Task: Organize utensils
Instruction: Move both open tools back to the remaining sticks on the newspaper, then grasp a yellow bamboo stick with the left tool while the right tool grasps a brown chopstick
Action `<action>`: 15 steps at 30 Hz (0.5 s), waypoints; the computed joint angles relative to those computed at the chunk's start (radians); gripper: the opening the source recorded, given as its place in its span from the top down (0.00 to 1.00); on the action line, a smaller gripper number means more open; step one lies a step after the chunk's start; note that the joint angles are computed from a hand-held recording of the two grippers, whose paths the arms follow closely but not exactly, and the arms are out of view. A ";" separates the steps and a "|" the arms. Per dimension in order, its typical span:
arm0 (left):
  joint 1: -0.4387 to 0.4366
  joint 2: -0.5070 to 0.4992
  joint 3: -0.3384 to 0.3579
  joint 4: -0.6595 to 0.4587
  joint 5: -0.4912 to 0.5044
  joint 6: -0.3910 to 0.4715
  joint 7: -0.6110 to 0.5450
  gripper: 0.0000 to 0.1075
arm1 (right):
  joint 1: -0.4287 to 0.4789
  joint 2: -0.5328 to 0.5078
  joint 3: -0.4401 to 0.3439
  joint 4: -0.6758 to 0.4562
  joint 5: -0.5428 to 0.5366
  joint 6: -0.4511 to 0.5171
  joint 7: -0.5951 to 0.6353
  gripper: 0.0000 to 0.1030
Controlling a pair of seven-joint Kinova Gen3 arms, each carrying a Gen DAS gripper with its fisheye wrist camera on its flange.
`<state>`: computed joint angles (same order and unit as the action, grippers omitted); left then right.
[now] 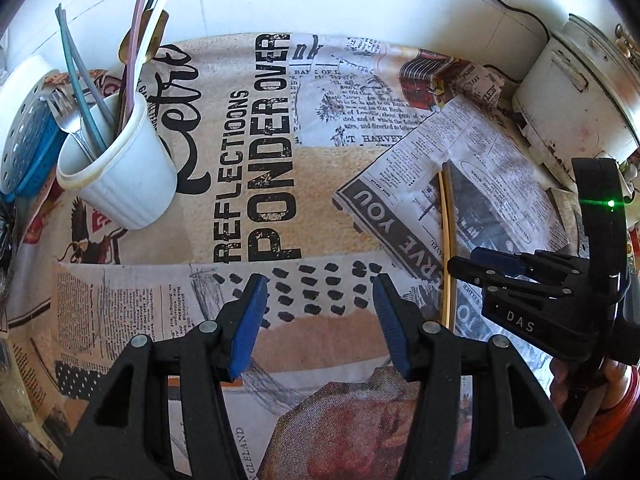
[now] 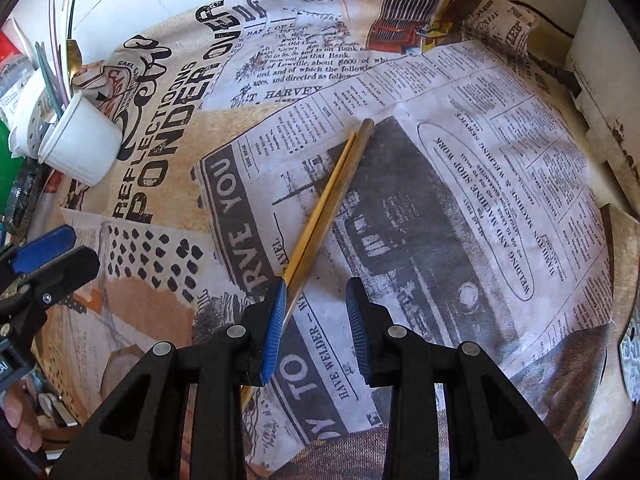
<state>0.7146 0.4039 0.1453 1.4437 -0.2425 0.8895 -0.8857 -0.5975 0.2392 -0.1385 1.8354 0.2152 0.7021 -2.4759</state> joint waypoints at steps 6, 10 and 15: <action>-0.003 0.008 0.003 0.000 0.009 -0.003 -0.004 0.50 | -0.016 0.007 0.009 -0.003 0.033 -0.008 -0.034 0.82; -0.005 0.021 0.012 -0.011 0.022 -0.002 -0.032 0.50 | -0.021 0.006 0.005 -0.009 0.042 0.021 -0.014 0.92; 0.006 0.039 0.011 -0.030 0.028 0.007 -0.058 0.50 | 0.011 0.008 -0.004 -0.013 0.007 0.035 0.035 0.92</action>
